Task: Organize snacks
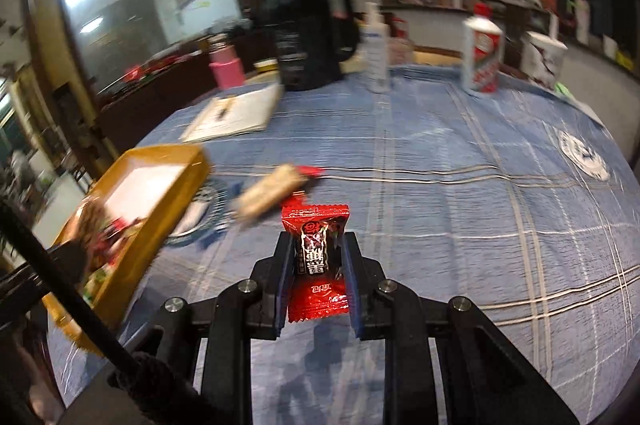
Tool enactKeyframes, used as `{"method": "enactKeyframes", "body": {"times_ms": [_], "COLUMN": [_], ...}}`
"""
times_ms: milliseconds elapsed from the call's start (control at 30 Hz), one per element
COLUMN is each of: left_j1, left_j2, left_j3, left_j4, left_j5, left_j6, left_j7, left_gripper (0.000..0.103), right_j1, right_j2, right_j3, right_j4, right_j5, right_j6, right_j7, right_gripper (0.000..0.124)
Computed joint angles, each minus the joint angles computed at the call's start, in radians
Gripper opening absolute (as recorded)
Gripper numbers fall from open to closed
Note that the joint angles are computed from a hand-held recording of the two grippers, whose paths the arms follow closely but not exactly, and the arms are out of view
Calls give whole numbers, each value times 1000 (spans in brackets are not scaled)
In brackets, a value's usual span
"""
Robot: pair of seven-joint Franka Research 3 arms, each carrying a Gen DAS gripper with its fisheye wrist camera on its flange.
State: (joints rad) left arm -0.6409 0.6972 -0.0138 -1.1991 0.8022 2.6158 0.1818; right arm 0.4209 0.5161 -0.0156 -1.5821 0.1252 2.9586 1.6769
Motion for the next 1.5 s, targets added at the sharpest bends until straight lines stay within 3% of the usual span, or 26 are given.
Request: {"method": "enactKeyframes", "body": {"times_ms": [133, 300, 367, 567, 767, 867, 1067, 1500], "left_j1": [-22, -25, -18, 12, 61, 87, 117, 124], "left_j2": [-107, -199, -214, -241, -296, -316, -332, -325], "left_j3": [50, 54, 40, -12, -62, -80, -105, -118], "left_j4": [-160, -288, -308, -351, -433, -466, -497, -491], "left_j5": [106, 250, 283, 367, 429, 442, 450, 444], "left_j6": [16, -21, -45, -118, -150, -149, -145, -151], "left_j7": [-150, -304, -327, -363, -429, -458, -481, -463], "left_gripper": [71, 71, 71, 71, 71, 71, 71, 71], "right_j1": [30, 102, 160, 419, 571, 573, 519, 409], "right_j2": [-32, -58, -61, -15, 42, 53, 57, 37], "right_j3": [21, -13, -64, -337, -498, -492, -415, -272], "right_j4": [-46, -98, -107, -63, -6, 20, 58, 71], "right_j5": [-6, -36, -65, -280, -485, -538, -594, -751], "right_j6": [41, 107, 119, 57, -18, -56, -122, -183], "right_j7": [-20, 1, 30, 246, 429, 460, 480, 571], "right_gripper": [23, 23, 23, 23, 23, 23, 23, 23]}}
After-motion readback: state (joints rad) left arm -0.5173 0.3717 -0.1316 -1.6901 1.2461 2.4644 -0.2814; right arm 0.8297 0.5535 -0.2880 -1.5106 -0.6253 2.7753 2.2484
